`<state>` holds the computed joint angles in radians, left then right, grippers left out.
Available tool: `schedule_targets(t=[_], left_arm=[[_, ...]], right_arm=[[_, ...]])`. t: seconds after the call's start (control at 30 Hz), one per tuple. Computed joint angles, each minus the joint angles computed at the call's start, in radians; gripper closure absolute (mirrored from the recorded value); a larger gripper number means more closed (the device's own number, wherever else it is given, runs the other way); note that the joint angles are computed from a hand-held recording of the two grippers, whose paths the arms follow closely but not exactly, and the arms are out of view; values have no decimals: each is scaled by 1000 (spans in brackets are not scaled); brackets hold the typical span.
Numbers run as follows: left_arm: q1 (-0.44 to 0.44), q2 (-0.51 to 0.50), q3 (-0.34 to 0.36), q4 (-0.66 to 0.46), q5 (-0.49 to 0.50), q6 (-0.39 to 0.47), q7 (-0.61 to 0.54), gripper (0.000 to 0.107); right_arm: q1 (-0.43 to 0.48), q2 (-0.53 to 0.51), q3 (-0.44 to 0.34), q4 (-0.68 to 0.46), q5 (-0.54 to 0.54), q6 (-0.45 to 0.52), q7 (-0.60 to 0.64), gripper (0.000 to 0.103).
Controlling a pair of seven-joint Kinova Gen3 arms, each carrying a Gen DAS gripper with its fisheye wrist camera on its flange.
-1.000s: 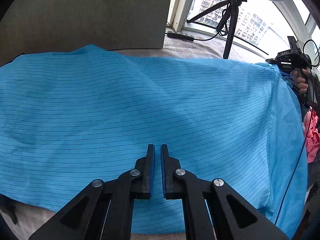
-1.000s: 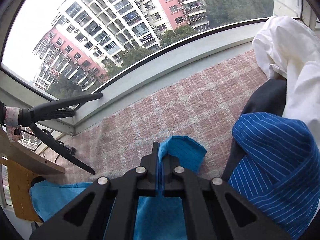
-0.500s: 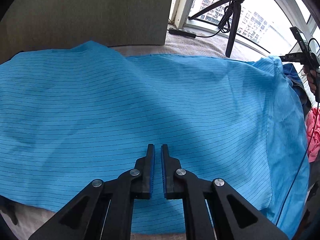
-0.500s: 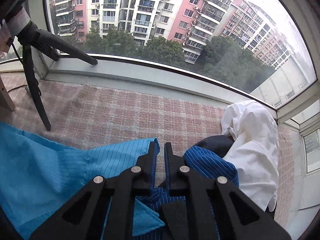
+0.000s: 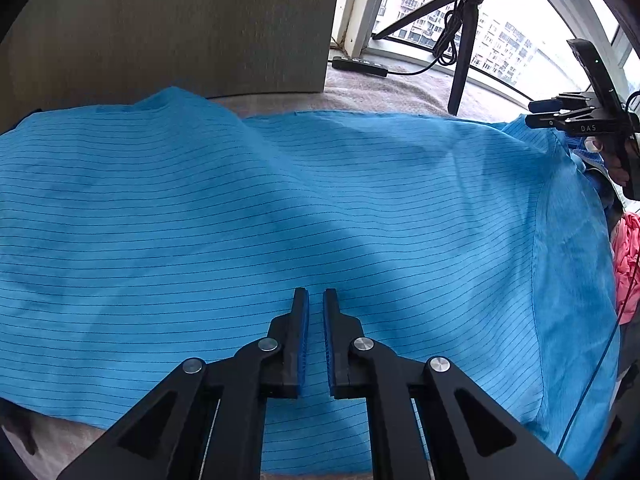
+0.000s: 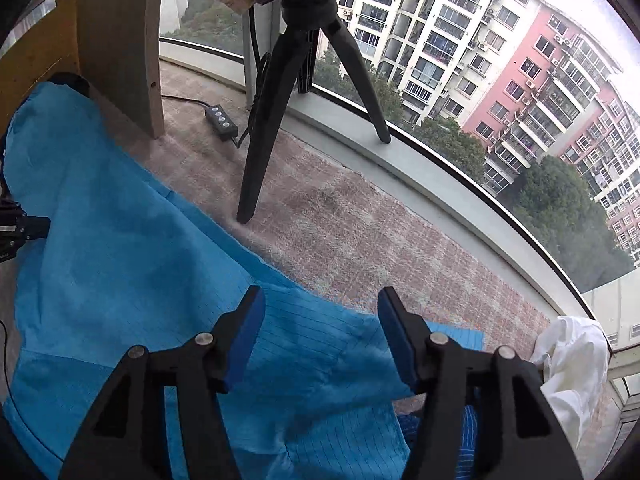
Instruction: Fold clothes
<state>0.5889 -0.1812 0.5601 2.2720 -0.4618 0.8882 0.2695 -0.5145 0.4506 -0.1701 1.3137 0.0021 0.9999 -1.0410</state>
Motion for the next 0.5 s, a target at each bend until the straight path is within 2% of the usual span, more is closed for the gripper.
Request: schedule_targets(t=[0.07,0.1,0.13,0.17,0.33,0.37,0.43,0.5], left_arm=[[0,-5,0,3,0,-1,2,101],[0,-6,1,4,0,-2,3,101],[-2,-6,3,4,-1,-2,5,101],[-3,-5,5,4,-2,-3,7,101],[-5,-8,9,9,-7,-8,18,101],[-5,-9,10,11,-7,-9,21,101],[-8,-14,11,12,-4,-7,27,101],[-8,-16,14,6,6,12,24,101]], right_arm=[[-13,42,8,-40,23,59,7,46],[-21,48,15,-41,42,68,0,55],[-33,54,29,-43,57,77,-3,92],[-27,53,29,-39,56,76,-5,101],[63,6,-11,26,-15,-25,-17,101],[51,1,0,46,3,-63,-51,101],[-19,-9,74,90,42,-144,-132,102],[-45,-18,118,112,34,-204,-213,103]])
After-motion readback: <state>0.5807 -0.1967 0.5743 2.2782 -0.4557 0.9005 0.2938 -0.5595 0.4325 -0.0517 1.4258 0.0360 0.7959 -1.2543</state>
